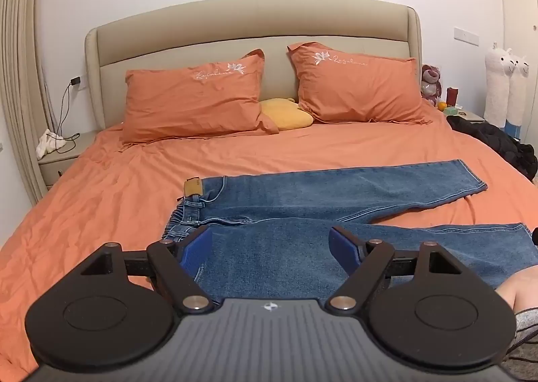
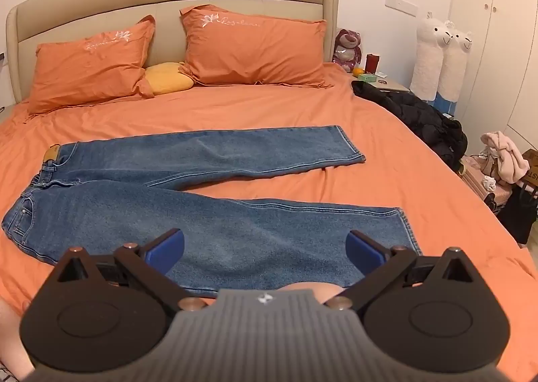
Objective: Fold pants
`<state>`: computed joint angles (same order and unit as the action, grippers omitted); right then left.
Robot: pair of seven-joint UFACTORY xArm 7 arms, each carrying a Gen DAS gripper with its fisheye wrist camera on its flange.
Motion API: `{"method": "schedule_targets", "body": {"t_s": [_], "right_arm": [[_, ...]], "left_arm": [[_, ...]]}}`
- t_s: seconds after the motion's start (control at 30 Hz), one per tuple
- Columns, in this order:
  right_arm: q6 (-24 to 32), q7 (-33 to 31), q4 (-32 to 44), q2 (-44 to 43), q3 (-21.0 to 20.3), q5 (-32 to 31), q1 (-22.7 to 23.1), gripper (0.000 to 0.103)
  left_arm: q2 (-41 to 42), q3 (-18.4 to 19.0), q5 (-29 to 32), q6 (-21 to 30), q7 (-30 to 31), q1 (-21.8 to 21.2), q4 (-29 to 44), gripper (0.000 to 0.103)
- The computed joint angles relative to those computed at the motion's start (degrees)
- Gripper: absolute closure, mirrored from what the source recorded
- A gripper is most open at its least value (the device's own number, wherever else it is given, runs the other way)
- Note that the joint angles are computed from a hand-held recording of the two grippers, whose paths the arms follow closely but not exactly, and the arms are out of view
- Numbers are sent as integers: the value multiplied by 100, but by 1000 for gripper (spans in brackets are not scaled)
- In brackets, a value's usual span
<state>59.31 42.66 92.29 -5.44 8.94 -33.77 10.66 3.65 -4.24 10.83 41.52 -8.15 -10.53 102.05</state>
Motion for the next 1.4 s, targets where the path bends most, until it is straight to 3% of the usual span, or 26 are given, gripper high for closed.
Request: {"method": "schedule_targets", "body": {"t_s": [0.27,0.37,0.93,1.4], "right_arm": [[206,63,132,75,34,-117,38,5],[183,36,120,72,-12,-67,43,5],[269,293,150,86,-16,-159,87,5],[678,399,346,144,36,-265,175,5]], "left_arm": [[85,-7,-130,198,121,14,231,13],[64,20,-180,3,157,36,87,13],[73,11,-250,-14,223,27,57,13],[147,-4,-391,36,373,12,103,13]]}}
